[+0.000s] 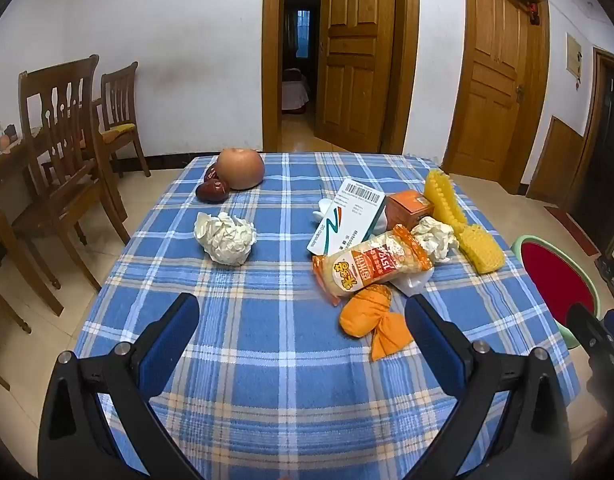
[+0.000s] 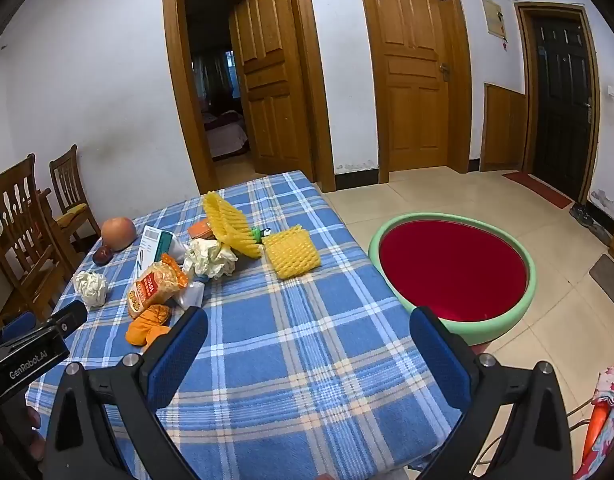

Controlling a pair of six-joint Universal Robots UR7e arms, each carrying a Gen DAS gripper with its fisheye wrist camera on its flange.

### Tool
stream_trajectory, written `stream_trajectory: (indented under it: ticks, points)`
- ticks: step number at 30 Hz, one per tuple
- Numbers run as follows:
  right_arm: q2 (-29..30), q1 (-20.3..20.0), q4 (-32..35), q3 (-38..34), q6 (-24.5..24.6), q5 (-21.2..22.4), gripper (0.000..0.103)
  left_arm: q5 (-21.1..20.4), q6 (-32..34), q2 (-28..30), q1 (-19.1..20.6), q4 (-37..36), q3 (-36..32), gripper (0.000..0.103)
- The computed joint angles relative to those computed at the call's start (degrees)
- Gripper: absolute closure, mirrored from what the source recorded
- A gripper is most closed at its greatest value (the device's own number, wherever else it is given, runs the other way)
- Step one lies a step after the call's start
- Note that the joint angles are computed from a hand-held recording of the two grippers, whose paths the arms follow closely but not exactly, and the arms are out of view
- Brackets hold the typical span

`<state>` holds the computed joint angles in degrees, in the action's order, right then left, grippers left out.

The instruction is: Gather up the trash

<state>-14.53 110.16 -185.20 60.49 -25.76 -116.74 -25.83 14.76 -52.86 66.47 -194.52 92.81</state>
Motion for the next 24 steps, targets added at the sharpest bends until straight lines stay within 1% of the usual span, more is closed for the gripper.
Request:
stream_trajectory:
  ticks: [7,24]
  points:
    - [-0.03,-0.08,0.24,0.05,0.22,0.10,0.000,-0.27,-1.19,-0.22,0.02,1.17,0.10,0.002]
    - [-0.08,-0.25,0.28,0.30,0.49,0.15,0.000,-0.13,-2.12,-0.15,-0.05,0.84,0.95,0.002]
